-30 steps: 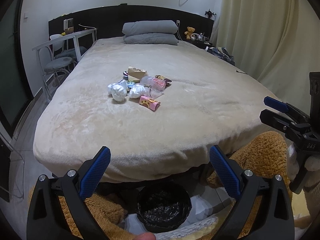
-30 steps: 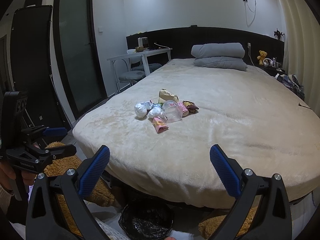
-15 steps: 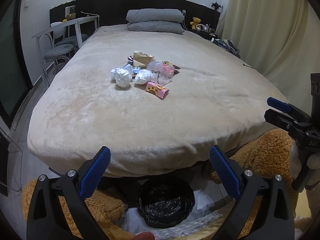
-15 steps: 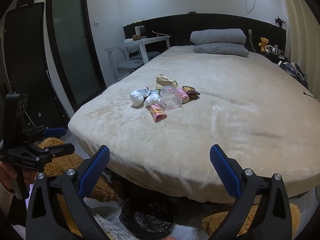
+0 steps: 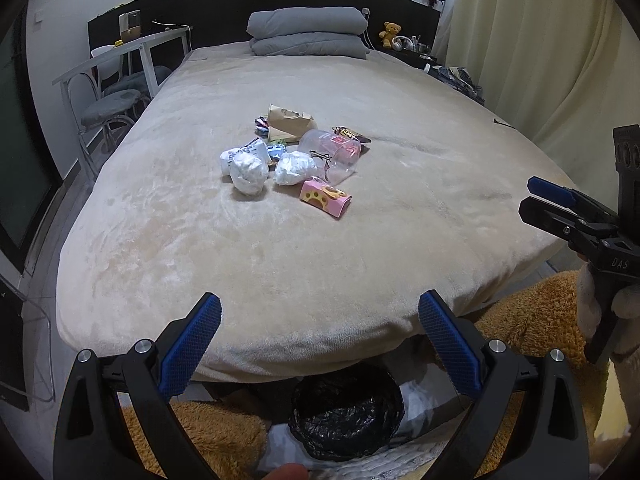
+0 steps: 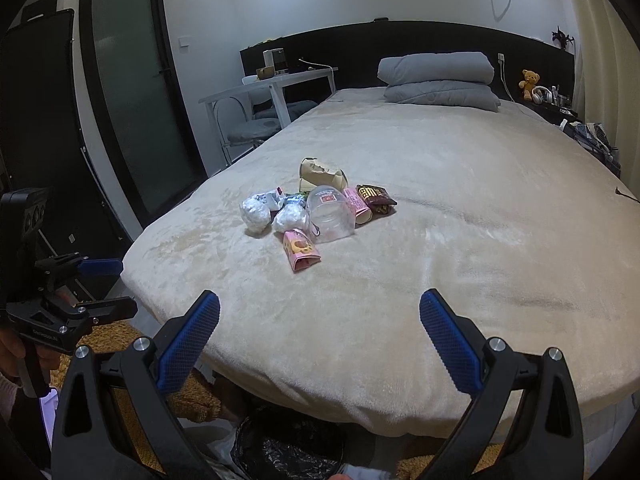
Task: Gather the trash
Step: 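Reach the left tool to the white plastic-bag ball while the right tool reaches the clear cup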
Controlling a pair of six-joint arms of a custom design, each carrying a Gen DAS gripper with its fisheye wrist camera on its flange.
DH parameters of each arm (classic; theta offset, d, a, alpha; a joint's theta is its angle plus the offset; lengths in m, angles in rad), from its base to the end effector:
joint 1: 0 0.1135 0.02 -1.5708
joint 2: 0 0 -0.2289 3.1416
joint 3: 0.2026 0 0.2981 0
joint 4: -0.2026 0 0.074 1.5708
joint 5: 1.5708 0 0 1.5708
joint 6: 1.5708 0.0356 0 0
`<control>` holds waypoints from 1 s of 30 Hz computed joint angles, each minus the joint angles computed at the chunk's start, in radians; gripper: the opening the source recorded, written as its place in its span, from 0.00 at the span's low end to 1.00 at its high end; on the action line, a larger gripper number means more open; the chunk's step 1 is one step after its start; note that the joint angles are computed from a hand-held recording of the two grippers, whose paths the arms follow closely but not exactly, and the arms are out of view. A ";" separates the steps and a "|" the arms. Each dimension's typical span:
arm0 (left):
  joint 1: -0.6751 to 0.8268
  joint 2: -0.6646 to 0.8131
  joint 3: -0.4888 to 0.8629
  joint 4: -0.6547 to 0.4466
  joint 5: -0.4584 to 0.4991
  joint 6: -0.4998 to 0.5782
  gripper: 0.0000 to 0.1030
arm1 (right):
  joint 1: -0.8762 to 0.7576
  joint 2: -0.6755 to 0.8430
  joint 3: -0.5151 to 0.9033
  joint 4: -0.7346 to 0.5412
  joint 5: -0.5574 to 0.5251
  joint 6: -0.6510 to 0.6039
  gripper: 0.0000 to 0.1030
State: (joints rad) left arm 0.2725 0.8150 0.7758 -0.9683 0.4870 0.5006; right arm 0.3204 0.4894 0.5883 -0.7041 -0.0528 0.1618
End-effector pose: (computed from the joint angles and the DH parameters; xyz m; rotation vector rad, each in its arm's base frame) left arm 0.2101 0.0414 0.2394 0.4501 2.3942 -0.2941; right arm 0.1823 0.0625 0.2473 -0.2041 2.1847 0.3309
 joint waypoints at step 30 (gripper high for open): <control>-0.132 0.671 0.396 0.245 -0.142 0.009 0.94 | -0.164 0.872 0.418 0.338 -0.249 -0.084 0.97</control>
